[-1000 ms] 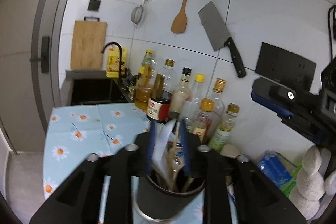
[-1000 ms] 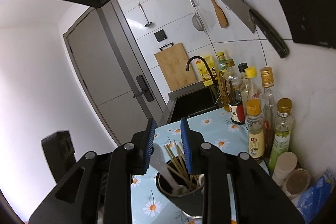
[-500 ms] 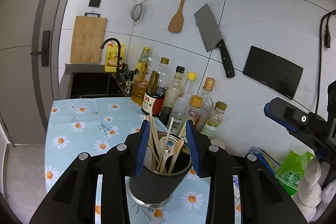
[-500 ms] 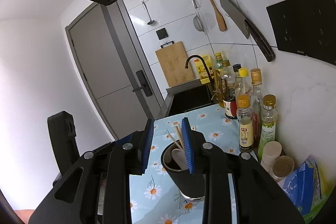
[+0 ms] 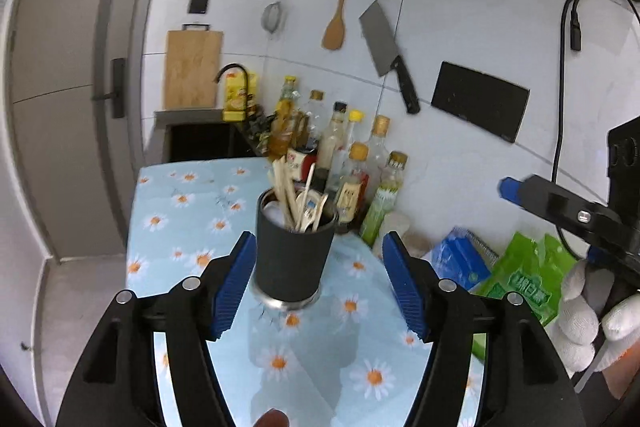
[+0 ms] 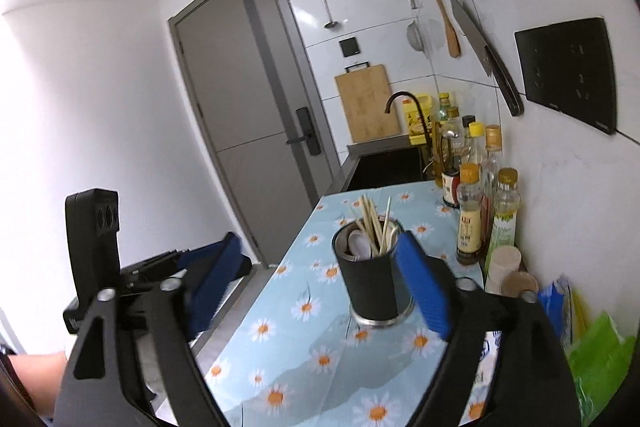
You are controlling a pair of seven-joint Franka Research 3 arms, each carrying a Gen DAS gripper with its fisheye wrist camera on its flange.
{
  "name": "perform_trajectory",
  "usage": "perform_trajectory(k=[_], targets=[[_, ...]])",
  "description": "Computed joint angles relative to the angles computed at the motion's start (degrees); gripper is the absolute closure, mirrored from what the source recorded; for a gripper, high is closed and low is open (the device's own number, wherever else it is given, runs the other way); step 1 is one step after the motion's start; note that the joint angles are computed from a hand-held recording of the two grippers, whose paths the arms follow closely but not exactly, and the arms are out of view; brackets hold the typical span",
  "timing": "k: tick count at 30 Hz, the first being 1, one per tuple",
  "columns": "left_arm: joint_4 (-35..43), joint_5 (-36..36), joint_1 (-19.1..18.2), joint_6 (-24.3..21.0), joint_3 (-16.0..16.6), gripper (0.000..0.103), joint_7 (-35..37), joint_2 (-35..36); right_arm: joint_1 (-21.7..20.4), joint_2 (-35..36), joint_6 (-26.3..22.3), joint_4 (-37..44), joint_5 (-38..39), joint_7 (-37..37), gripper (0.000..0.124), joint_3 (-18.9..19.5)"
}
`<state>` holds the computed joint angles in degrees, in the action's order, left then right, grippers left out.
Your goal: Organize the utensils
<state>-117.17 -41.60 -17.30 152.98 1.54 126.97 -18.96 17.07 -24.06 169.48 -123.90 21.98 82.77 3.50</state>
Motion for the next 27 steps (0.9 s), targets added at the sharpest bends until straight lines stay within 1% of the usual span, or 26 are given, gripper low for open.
perform_trajectory(k=[1,3,4,5,6,7,10,12,14,16,18,19,20,23,25,26,27], targets=[[-1.85,2.44,1.18,0.26,-1.31,0.031,-2.29,-1.69,0.71,-1.59,-0.41,-1.51,0.32,-0.87,0.03,-0.5],[-5.92,6.26,1.97,0.77,-2.84,0.029,-5.77,-5.58,0.82,-4.32,-1.22,-3.95,0.25,-1.27,0.026,-0.33],[-7.42,7.33,1.68,0.81,-2.87,0.023,-6.86,-7.06,0.42,-6.02,-0.73,-5.81,-0.21,-1.34,0.026,0.25],[-9.52,9.24,2.08,0.88,-3.75,0.018,-9.22,-9.09,-0.75,-7.52,-0.53,-7.43,-1.3,-0.98,0.026,1.35],[-10.92,10.64,2.29,1.18,-4.22,0.01,-11.19,-10.35,-1.24,-8.72,-0.78,-8.7,-2.11,-0.99,0.026,1.87],[-12.26,11.74,2.37,1.43,-4.6,0.007,-13.17,-11.61,-0.65,-10.3,-1.74,-10.27,-2.46,-1.75,0.026,1.55],[-15.29,14.3,1.26,0.73,-4.6,0.007,-17.27,-14.63,-0.68,-13.15,-4.59,-13.02,-3.04,-1.8,0.026,1.56],[-17.13,17.45,2.05,0.93,-6.02,0.007,-21.15,-16.17,-0.86,-14.66,-5.39,-14.73,-2.95,-1.2,0.026,1.6],[-18.58,18.86,0.82,1.48,-5.59,0.007,-22.48,-16.96,-1.46,-16.26,-6.83,-16.41,-3.1,-0.33,0.026,1.86],[-20.64,19.89,-0.26,2.05,-5.29,0.007,-24.47,-17.99,-4.18,-17.76,-7.12,-18.07,-4.89,1.58,0.026,3.97],[-22.33,20.9,-1.01,2.31,-4.9,0.007,-26.78,-18.95,-7.81,-19.76,-6.37,-20.6,-7.81,4.07,0.026,7.08],[-22.71,21.59,-1.3,2.08,-4.73,0.007,-27.88,-19.21,-8.31,-20.26,-6.96,-21.19,-8.35,5.23,0.026,7.47],[-23.37,22.26,-1.75,2.1,-4.47,0.007,-28.66,-19.74,-8.02,-20.87,-7.63,-22.05,-8.39,6.14,0.026,7.25],[-25.13,25.59,-1.4,2.5,-5.23,0.007,-32.15,-20.99,-8.43,-22.32,-8.95,-24.05,-9.39,8.78,0.026,7.54],[-26.41,28.83,-0.42,2.98,-6.38,0.007,-34.16,-21.77,-8.12,-22.83,-8.91,-25.04,-9.23,10.4,0.026,7.08],[-26.59,30.02,-0.22,2.65,-6.47,0.007,-35.08,-21.87,-8.23,-22.93,-8.8,-25.34,-9.33,11.23,0.026,7.17],[-26.54,30.44,-0.88,1.73,-5.88,0.007,-35.75,-21.7,-8.41,-22.84,-8.56,-25.57,-9.66,11.87,0.026,7.38]])
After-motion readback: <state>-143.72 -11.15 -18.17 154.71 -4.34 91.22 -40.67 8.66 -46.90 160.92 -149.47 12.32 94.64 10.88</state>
